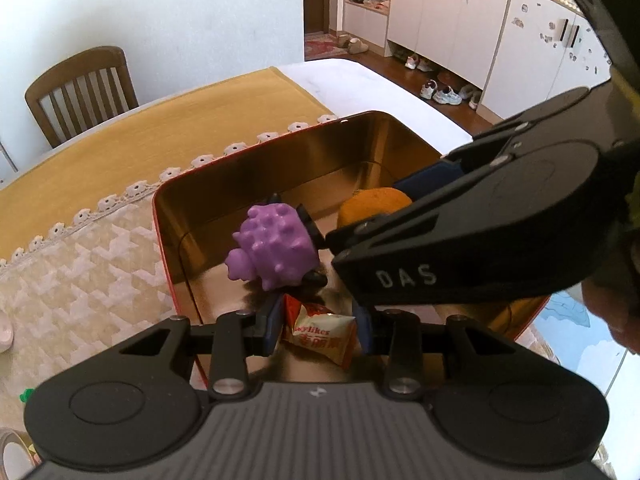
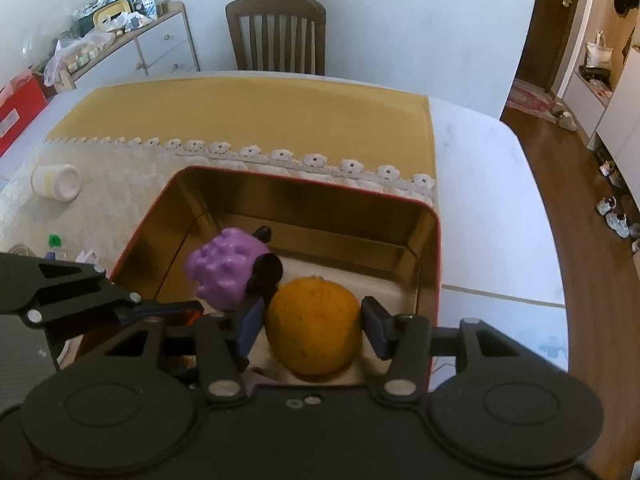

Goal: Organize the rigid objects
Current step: 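Carry orange into red tin with right gripper while left gripper drops packet in, then withdraw both open grippers from the tin back over the table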

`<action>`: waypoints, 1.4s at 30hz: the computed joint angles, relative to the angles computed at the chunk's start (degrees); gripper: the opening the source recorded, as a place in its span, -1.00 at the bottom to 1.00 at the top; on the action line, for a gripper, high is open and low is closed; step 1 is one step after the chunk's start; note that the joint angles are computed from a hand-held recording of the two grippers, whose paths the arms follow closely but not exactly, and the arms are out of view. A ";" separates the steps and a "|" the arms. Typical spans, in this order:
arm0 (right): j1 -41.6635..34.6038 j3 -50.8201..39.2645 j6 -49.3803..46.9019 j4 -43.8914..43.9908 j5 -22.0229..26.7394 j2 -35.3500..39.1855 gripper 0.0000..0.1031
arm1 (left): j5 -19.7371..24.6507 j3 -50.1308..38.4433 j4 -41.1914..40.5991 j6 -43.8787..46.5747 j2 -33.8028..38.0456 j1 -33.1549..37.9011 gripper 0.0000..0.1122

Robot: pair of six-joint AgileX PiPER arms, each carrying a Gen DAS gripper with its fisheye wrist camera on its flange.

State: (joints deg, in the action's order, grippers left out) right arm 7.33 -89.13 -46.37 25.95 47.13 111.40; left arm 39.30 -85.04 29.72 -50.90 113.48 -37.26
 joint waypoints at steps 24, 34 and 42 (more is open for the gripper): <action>-3.27 7.34 -1.47 5.73 1.20 -11.58 0.51 | -3.57 11.87 10.94 -15.56 -13.16 -3.05 0.09; -1.98 13.36 0.34 7.82 -0.59 -19.23 0.79 | -2.77 21.79 20.63 -25.58 -23.07 -3.80 0.39; 2.97 21.03 2.34 8.34 -4.92 -26.64 0.99 | -2.82 32.25 25.93 -29.10 -34.33 -1.95 0.50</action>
